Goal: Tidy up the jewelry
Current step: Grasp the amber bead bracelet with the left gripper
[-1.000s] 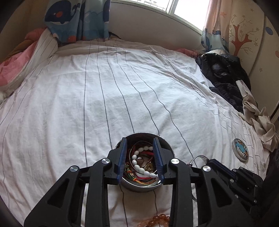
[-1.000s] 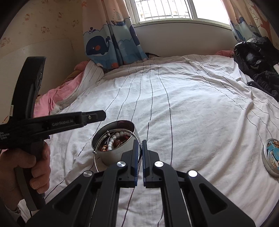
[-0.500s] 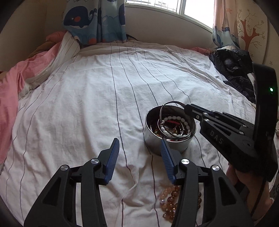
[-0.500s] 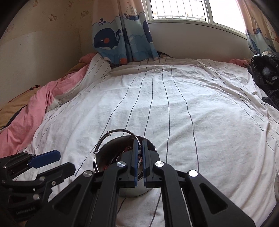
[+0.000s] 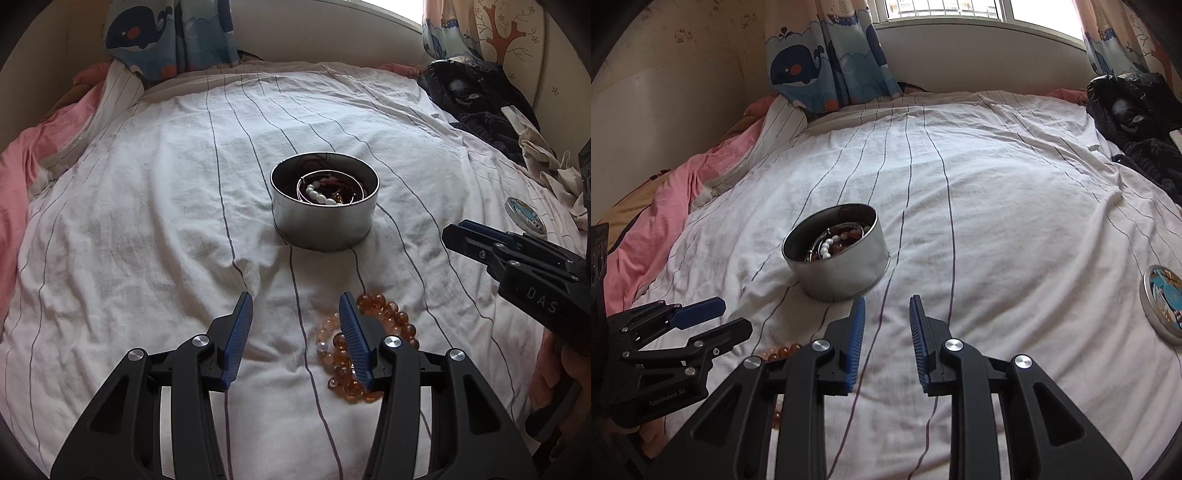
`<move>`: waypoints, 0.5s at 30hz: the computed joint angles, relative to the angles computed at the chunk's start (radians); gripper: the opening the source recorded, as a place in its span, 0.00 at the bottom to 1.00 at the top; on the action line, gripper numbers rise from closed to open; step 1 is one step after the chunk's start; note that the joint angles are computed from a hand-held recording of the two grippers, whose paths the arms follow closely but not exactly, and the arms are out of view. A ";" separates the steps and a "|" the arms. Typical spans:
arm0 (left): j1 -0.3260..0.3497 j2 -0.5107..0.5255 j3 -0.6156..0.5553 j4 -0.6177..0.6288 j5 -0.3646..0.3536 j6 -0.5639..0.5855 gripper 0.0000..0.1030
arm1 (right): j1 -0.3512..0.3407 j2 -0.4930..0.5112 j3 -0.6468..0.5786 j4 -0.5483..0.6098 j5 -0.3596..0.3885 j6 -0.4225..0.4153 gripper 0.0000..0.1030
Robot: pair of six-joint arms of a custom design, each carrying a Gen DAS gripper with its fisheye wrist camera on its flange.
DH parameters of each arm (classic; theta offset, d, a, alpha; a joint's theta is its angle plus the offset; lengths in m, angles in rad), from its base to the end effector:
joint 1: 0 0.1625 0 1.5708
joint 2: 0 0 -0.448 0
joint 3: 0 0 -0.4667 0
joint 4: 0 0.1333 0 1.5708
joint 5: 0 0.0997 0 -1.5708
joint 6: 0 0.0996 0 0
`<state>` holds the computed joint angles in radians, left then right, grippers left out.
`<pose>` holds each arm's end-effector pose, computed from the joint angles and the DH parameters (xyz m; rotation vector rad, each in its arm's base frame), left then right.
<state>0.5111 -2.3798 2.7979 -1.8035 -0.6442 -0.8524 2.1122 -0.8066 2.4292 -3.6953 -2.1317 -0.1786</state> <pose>-0.0609 -0.2783 0.2051 0.3496 2.3125 -0.8282 0.2821 -0.3132 -0.0061 0.7287 -2.4755 0.7826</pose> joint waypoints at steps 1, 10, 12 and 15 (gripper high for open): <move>-0.006 -0.007 0.005 0.012 -0.008 -0.006 0.45 | 0.002 -0.002 0.007 0.004 -0.008 0.006 0.24; -0.031 -0.031 0.036 0.025 -0.056 0.005 0.45 | 0.019 0.011 0.035 0.004 -0.070 0.037 0.29; -0.034 -0.035 0.040 0.020 -0.059 0.012 0.45 | 0.021 0.014 0.037 0.002 -0.080 0.040 0.30; -0.030 -0.036 0.043 0.012 -0.063 0.021 0.45 | 0.022 0.018 0.037 0.001 -0.087 0.043 0.32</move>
<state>0.4808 -2.4157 2.8412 -1.7916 -0.7071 -0.8316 2.1342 -0.7881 2.4660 -3.6946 -2.2184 -0.1359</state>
